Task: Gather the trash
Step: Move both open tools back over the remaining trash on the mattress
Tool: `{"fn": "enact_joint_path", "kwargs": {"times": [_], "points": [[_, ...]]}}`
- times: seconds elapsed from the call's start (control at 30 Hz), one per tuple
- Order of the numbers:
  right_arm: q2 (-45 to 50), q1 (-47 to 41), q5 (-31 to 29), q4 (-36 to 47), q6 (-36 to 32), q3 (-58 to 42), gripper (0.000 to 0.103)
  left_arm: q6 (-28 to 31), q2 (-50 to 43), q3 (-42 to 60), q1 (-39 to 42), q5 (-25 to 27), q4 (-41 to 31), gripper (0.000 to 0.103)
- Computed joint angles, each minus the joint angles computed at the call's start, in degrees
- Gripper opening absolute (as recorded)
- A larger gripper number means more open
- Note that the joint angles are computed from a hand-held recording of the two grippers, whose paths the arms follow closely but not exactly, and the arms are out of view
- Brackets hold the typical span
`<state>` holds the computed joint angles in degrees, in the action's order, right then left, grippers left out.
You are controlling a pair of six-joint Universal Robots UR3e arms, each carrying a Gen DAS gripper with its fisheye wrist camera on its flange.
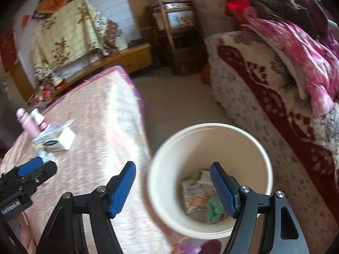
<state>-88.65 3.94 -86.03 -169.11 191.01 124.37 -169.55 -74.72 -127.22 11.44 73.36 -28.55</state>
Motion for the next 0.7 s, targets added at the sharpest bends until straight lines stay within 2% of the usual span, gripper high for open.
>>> {"fn": "enact_joint_path", "kwargs": {"times": [0.13,0.2,0.37,0.43,0.47,0.53,0.7], "points": [[2.7,5.3,-0.1,1.2,1.6,-4.3,0.076,6.4,9.5,-4.4,10.3,-4.1,-7.2,0.075],[5.1,8.9,-0.1,2.5,1.7,-8.1,0.076,11.1,14.9,-6.1,17.5,-7.3,-13.0,0.075],[11.6,16.4,-0.7,5.2,1.9,-16.4,0.076,27.4,25.9,-7.0,39.1,-15.1,-31.5,0.075],[14.8,18.8,-0.7,6.7,2.1,-20.4,0.076,31.7,26.7,-6.9,44.7,-16.2,-34.4,0.075],[16.7,20.1,-0.8,7.6,2.1,-22.8,0.076,33.9,25.9,-6.7,48.2,-16.4,-34.6,0.075],[19.6,22.0,-1.2,9.6,2.2,-27.0,0.076,34.4,22.3,-6.5,51.2,-15.6,-30.7,0.075],[27.4,26.1,-2.4,15.2,2.5,-38.6,0.076,30.2,7.3,-3.8,53.6,-12.5,-14.9,0.075]]}}
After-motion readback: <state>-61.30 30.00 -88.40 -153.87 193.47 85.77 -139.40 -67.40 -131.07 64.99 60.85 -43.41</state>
